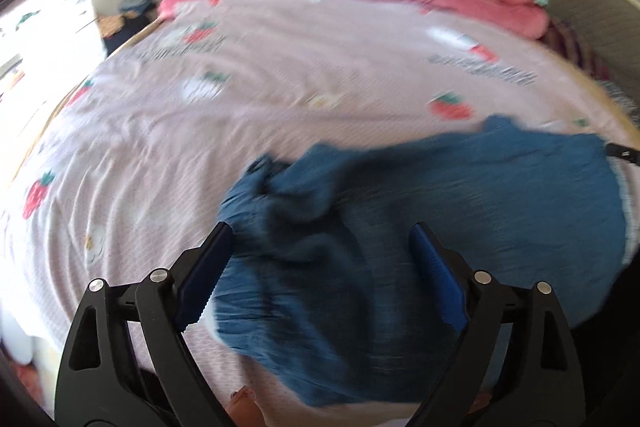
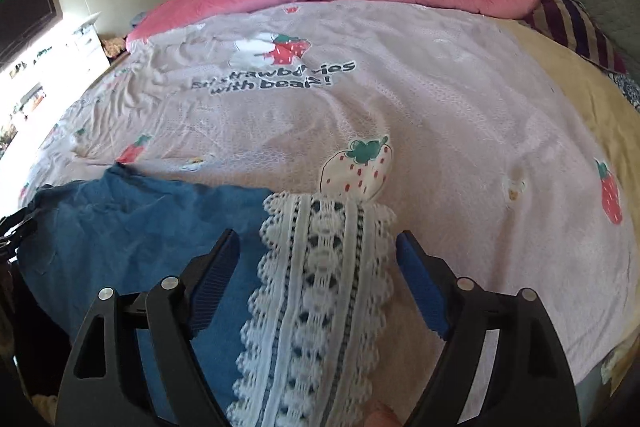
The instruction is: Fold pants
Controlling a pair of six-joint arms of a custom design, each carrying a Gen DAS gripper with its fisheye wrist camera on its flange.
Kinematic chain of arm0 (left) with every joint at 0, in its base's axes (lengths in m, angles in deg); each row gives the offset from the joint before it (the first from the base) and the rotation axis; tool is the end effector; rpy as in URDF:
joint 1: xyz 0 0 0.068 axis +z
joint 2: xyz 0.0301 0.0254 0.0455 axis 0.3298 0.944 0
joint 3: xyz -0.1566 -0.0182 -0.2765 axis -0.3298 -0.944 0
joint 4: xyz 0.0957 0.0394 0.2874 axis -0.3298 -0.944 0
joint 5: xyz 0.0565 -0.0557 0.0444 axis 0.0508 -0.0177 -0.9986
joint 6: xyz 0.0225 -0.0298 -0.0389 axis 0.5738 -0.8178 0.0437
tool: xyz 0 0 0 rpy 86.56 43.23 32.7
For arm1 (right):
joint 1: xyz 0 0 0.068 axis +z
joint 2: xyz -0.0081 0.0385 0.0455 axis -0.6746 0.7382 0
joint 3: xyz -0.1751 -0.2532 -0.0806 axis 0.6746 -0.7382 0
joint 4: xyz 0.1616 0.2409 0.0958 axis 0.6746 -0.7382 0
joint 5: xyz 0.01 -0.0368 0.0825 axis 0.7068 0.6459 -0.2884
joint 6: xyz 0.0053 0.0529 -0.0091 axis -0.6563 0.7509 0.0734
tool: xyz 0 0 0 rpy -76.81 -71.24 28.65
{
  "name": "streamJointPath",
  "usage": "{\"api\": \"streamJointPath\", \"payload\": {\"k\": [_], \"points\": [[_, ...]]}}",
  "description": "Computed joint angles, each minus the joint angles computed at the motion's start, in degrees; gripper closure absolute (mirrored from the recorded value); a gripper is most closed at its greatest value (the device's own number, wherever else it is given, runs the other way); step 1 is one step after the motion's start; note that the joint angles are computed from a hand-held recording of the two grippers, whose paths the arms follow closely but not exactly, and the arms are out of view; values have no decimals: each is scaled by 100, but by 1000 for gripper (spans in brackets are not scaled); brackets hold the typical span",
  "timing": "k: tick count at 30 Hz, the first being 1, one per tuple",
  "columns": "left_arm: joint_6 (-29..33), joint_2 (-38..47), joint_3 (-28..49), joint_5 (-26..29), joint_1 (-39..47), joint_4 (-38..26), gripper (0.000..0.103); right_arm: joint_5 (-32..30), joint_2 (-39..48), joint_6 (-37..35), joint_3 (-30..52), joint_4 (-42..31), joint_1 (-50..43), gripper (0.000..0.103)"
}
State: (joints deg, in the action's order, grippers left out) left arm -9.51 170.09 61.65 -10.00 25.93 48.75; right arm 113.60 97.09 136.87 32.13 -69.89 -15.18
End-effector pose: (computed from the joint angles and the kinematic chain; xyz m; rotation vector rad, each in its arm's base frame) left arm 0.4177 0.0333 0.1574 0.7649 2.3162 -0.2549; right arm 0.2150 0.0919 0.1137 0.6029 2.3882 -0.1033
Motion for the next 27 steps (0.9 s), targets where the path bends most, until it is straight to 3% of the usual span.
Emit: {"api": "streamJointPath", "payload": {"k": [1,5,12,16,27], "points": [[-80,197,168,-45,28,-111,13,-24,346,-118,131,25,-113,24],[-223,504,521,151,142,-499,11,5,955,-463,243,384,-228,23],[-357,-579,-232,407,344,226,11,156,-466,-179,-472,569,170,23],[-406,-1216,-376,866,351,100,11,-307,-1015,-251,-799,871,79,23],[44,-2101,-1229,1506,-1401,-520,10,-1231,-725,-891,-726,1565,-63,29]]}}
